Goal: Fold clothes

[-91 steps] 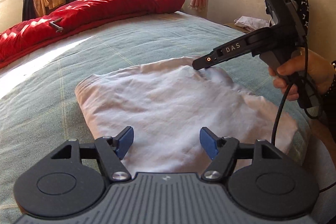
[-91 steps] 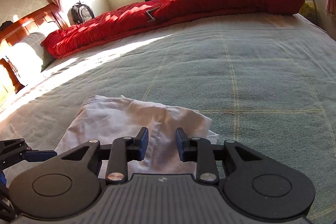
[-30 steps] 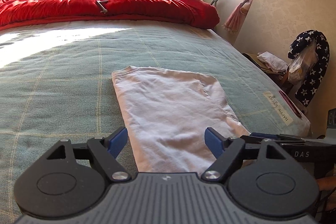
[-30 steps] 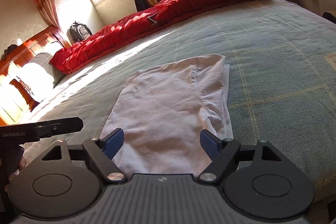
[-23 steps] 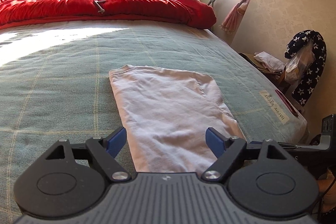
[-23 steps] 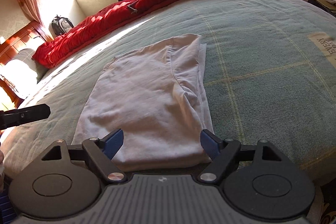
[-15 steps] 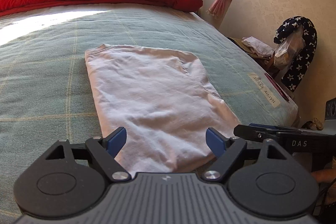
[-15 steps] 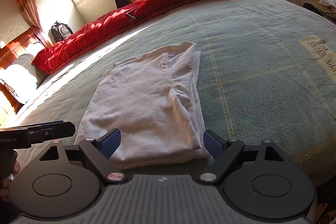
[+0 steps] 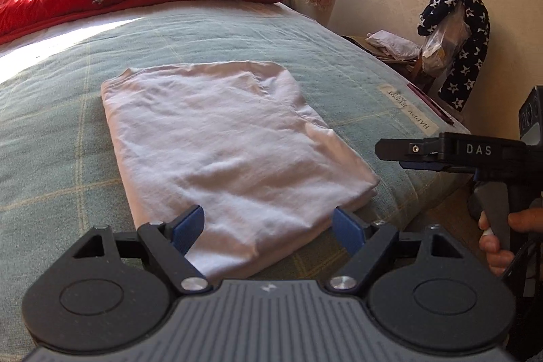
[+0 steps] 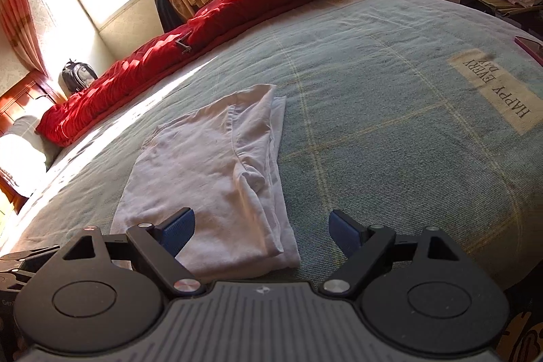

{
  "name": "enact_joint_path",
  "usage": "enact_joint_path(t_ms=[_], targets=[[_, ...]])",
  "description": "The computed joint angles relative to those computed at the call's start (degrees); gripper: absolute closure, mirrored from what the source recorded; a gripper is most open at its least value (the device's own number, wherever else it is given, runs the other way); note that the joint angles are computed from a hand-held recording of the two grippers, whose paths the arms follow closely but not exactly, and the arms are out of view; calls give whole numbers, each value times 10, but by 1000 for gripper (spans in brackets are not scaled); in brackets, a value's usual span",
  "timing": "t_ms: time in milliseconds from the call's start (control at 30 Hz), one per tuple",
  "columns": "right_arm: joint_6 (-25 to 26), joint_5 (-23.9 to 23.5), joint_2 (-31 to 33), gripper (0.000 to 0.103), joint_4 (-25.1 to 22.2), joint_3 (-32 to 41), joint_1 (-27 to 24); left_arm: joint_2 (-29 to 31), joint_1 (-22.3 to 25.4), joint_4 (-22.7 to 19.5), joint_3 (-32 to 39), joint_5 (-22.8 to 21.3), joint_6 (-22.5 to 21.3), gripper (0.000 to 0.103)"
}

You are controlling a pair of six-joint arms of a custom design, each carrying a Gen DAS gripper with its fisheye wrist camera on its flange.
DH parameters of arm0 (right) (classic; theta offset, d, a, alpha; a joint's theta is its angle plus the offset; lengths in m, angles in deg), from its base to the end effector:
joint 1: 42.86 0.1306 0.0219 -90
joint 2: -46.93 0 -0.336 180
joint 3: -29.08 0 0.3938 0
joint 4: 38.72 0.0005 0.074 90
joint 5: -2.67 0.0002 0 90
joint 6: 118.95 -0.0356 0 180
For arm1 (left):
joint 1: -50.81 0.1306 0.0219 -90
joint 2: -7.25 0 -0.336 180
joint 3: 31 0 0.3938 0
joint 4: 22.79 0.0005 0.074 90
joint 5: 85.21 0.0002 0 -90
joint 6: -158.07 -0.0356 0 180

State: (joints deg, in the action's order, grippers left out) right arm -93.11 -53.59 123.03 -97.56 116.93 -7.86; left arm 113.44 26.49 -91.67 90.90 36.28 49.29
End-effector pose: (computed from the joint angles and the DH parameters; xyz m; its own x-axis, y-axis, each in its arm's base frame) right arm 0.3369 0.2112 0.4609 -0.4120 0.6252 -0.6629 0.4671 0.7695 0.4355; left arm 0.4998 -0.2468 0.4763 -0.4856 0.5207 -0.7021 0.8374 0.5075 -0.2029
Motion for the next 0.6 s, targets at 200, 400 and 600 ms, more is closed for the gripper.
enact_joint_path(t_ms=[200,400,600], targets=[[-28,11,-24,14,-7,-21,-2,19,-33,4,8,-14,-40,20],[-36,11,-42,11,5,-42,-9,11,-26,-47,-11,-7,-43,19],[-25,-28,-37,11,37,-55,-29,2,-25,-52,1,0,-48,19]])
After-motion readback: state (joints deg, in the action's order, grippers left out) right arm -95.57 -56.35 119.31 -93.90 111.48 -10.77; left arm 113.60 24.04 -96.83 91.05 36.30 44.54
